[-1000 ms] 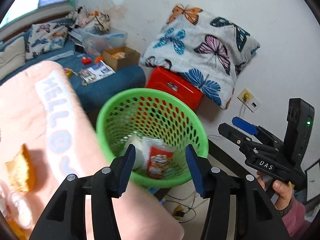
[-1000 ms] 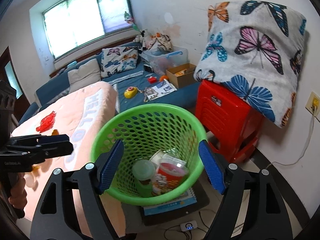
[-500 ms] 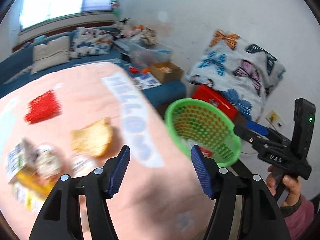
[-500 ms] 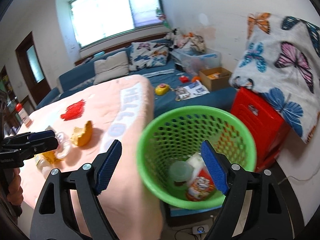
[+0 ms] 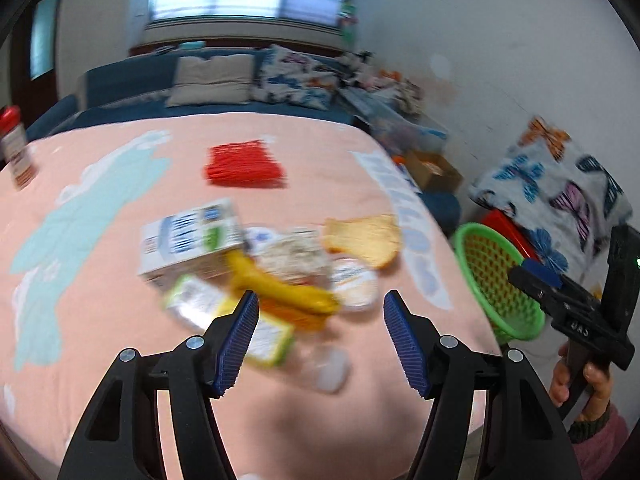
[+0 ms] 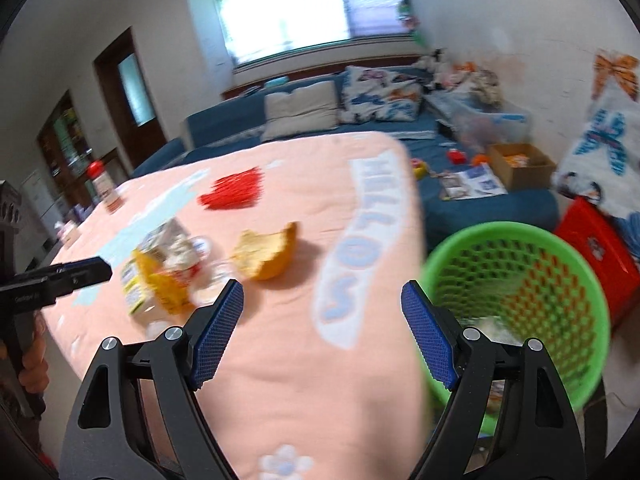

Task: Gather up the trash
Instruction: 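Move both tools back over the remaining table items, then grasp the yellow wrapper with the right tool while the left tool grasps the yellow-labelled bottle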

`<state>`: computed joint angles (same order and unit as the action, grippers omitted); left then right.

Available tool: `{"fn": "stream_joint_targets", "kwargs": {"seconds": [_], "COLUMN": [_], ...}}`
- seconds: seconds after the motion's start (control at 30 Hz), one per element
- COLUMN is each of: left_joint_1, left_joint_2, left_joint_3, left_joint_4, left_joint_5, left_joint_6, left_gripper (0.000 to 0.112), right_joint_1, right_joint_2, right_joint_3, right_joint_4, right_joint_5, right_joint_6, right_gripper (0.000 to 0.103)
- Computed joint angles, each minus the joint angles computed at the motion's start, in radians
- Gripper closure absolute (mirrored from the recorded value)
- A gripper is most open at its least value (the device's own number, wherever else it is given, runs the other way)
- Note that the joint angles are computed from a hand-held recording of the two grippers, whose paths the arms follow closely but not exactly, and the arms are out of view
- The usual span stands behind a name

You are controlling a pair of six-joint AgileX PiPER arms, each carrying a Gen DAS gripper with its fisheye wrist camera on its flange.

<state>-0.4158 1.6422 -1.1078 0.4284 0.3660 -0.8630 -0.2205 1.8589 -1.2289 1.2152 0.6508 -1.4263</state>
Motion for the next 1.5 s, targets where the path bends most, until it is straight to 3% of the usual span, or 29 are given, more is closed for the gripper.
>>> {"fn": "stream_joint_targets", "kwargs": {"seconds": [0.37,0.87,1.0,1.23,1.33,1.5], "left_joint_1": [0.101,0.175,0.183,0.185,0.182,0.176], "left_joint_2": [-0.123,-0.147,-0.143,-0.122,-0.099,-0.061], "left_joint_3": [0.172,0.266,0.274,0.261,0.239,0.199], "left_joint_4": [0.084,-0.007,-0.026,-0.085,-0.13,-0.183], "left_joint_5": [-0.007,-0.06,-0.062,-0.065,-0.061,-0.054], "left_joint_6": [-0.145,-0.099,-0.089,-0.049,-0.024,-0.011], "left_gripper": [0.049,0.048,0.048,0.048,0.041,0.041], "right_joint_1": [0.207,0.367,0.399,0.413,0.398,0.369], "right_joint_2": [0.024,0.161,0.203,0.232,0.224,0.196], "right_joint_3": [-0.005,-0.15,-0.197,-0.217,-0.209,-0.181], "right_joint_4": [-0.022,-0.112,-0.144,-0.159,-0.139,-0.094], "right_joint_5": [0.021,0.023,0.014,0.003,0.016,0.043], "right_joint_6": [-0.016,0.059,0.105,0.118,0.1,0.062], "right_gripper": [0.03,0.043,0.052,0.079,0.08,0.083]}}
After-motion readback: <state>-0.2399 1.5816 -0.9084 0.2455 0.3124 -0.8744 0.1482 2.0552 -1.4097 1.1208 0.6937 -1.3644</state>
